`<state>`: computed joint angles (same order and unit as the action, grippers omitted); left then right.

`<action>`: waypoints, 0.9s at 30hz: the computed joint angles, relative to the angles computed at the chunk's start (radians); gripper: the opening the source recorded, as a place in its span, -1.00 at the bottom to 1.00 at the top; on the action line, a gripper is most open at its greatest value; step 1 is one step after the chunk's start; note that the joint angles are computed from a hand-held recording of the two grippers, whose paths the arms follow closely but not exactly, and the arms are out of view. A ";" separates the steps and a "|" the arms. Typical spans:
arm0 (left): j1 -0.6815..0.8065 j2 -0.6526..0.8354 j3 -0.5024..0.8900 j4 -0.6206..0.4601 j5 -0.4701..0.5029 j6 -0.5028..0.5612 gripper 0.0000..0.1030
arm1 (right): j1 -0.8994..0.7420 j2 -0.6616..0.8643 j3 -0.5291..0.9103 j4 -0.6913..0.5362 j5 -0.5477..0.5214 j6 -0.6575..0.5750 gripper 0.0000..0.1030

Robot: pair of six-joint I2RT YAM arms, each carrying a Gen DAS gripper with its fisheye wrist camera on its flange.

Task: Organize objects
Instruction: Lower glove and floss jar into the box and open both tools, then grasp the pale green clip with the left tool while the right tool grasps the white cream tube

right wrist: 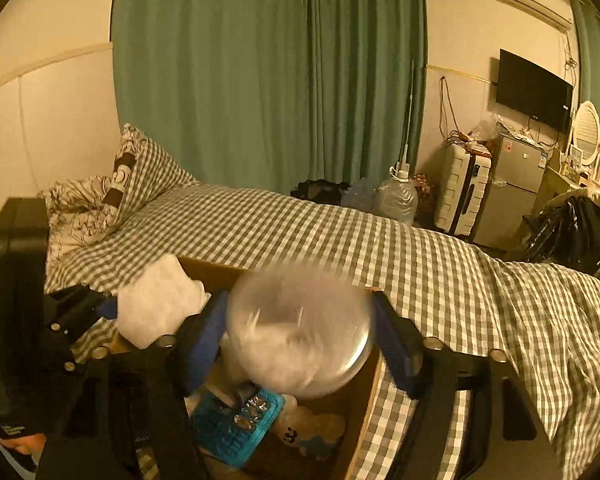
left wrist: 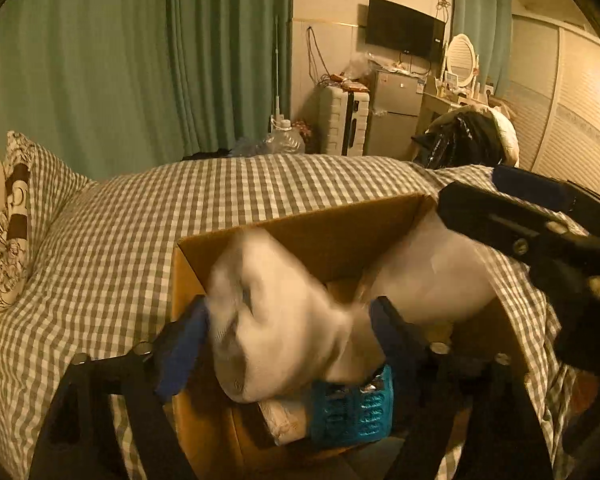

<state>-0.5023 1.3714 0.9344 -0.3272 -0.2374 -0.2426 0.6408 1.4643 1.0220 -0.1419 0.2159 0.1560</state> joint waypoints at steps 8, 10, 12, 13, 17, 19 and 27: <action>-0.059 -0.220 0.067 -0.220 -0.099 -0.057 0.90 | 0.028 -0.228 0.002 -0.180 0.054 0.020 0.69; -0.099 -0.290 0.093 -0.310 -0.162 -0.086 0.97 | 0.060 -0.302 0.006 -0.251 0.092 0.017 0.70; -0.147 -0.339 0.113 -0.399 -0.237 -0.127 0.99 | 0.099 -0.361 0.007 -0.311 0.139 0.022 0.71; -0.172 -0.366 0.117 -0.443 -0.269 -0.150 0.99 | 0.129 -0.393 0.003 -0.343 0.164 0.032 0.73; -0.281 -0.483 0.096 -0.620 -0.402 -0.290 0.99 | 0.253 -0.496 -0.025 -0.448 0.277 0.102 0.75; -0.332 -0.537 0.055 -0.679 -0.447 -0.371 0.99 | 0.333 -0.552 -0.078 -0.478 0.346 0.156 0.77; -0.477 -0.619 -0.274 -0.716 -0.483 -0.694 0.99 | 0.481 -0.594 -0.368 -0.373 0.421 0.353 0.79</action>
